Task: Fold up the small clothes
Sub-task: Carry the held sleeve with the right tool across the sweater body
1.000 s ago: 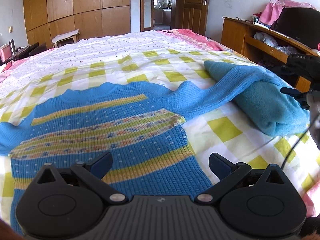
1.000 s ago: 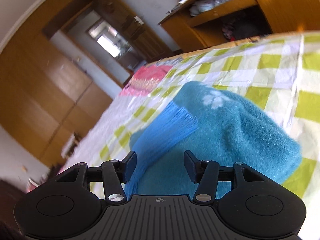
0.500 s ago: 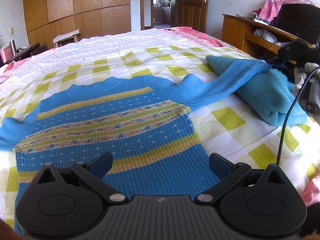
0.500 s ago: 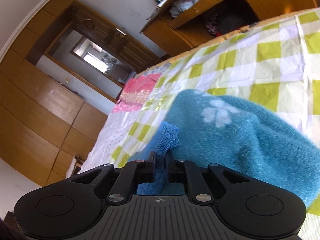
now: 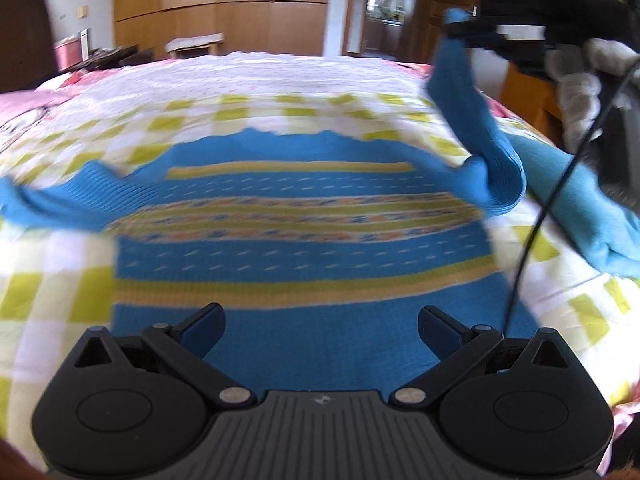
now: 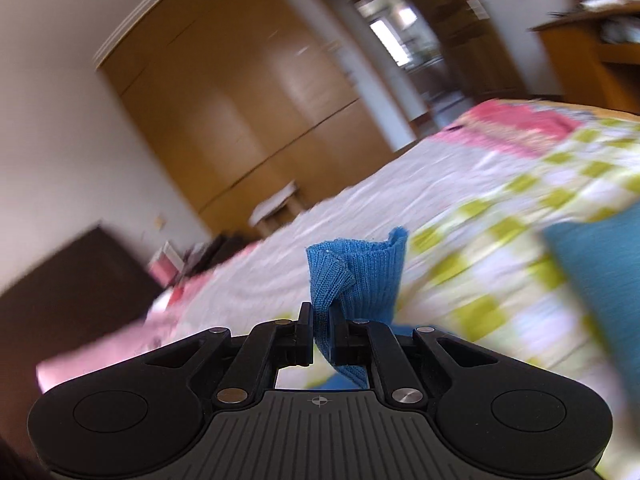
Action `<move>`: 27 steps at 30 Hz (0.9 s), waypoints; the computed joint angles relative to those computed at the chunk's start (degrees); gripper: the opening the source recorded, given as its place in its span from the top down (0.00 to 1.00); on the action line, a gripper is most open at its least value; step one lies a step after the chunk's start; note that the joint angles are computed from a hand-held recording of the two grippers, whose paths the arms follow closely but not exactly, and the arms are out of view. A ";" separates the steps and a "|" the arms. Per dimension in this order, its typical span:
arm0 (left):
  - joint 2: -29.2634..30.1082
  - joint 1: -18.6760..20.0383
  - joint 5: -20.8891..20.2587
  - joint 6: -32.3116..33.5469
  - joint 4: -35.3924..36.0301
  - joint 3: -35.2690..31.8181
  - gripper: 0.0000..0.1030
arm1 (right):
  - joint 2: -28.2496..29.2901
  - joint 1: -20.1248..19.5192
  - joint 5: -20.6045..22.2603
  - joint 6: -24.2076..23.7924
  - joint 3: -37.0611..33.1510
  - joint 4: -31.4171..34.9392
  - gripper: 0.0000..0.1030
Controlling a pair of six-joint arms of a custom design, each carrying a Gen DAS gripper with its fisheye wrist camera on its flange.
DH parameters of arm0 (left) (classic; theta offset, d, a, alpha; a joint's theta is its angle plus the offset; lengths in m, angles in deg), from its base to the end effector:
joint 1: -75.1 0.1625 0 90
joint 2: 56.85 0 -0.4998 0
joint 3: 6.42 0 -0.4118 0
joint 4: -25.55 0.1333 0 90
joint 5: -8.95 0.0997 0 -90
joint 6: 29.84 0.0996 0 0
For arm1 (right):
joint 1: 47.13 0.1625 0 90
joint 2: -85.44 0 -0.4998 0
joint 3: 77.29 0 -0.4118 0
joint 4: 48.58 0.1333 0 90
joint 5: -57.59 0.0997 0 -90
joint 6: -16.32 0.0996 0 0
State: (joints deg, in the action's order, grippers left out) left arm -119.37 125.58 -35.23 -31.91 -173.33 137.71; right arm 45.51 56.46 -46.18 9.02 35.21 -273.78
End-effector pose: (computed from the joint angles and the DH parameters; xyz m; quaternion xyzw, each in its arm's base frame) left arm -0.1037 -0.4474 0.1825 0.2005 0.8772 -0.3373 0.2766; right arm 0.2565 -0.5947 0.1345 0.0925 -0.8454 0.5208 0.0740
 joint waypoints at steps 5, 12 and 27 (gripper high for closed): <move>-3.35 2.57 2.58 -2.09 -0.53 1.91 0.00 | 6.72 3.90 -1.68 -4.75 -4.63 9.98 0.92; -6.17 5.41 3.10 -4.83 -1.07 3.69 0.00 | 13.74 6.86 -6.45 -10.70 -7.75 15.40 0.92; -6.66 5.91 3.26 -2.75 -3.99 4.47 0.00 | 17.59 8.45 -8.60 -14.51 -13.85 22.66 0.88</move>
